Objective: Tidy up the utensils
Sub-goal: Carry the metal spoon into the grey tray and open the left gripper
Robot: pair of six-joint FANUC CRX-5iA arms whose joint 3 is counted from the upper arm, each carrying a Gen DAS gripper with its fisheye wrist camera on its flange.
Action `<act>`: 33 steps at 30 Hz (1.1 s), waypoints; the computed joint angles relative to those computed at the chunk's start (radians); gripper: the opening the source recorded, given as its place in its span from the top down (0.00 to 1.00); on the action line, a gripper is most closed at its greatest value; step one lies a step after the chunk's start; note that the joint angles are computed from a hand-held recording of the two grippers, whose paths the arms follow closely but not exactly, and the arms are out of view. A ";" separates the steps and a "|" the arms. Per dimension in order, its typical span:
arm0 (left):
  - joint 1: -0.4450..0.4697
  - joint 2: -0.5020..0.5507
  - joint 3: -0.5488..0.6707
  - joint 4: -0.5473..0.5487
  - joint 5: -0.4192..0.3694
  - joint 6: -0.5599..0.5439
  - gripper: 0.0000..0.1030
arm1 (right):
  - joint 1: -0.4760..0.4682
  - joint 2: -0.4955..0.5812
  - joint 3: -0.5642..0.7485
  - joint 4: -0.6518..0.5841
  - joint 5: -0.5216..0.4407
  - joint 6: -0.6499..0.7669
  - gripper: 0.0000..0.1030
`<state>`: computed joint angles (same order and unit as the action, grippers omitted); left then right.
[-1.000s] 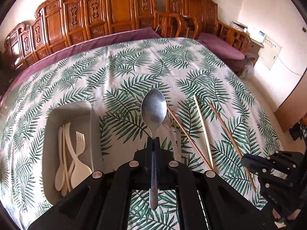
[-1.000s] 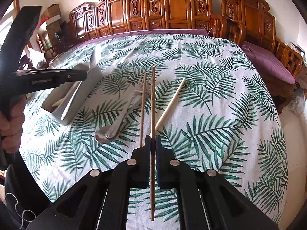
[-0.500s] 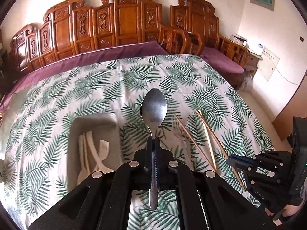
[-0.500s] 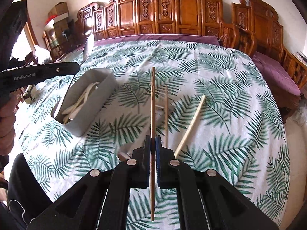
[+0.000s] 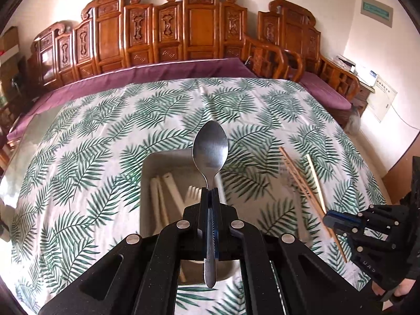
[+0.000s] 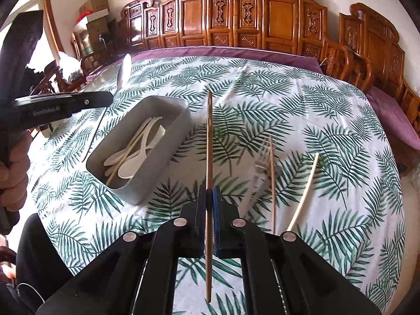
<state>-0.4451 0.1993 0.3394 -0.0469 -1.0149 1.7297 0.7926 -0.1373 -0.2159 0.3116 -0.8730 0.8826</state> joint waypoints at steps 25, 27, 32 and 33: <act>0.063 0.072 -0.031 -0.016 -0.021 -0.014 0.98 | 0.032 0.060 0.066 0.000 -0.031 0.009 0.94; 0.066 0.064 -0.039 -0.012 -0.013 -0.015 0.98 | 0.033 0.064 0.071 -0.001 -0.032 0.011 0.94; 0.071 0.024 -0.066 -0.020 0.003 -0.014 0.97 | 0.043 0.083 0.093 -0.003 -0.028 0.015 0.94; 0.073 0.012 -0.074 -0.021 0.007 -0.016 0.97 | 0.045 0.088 0.098 -0.006 -0.027 0.016 0.94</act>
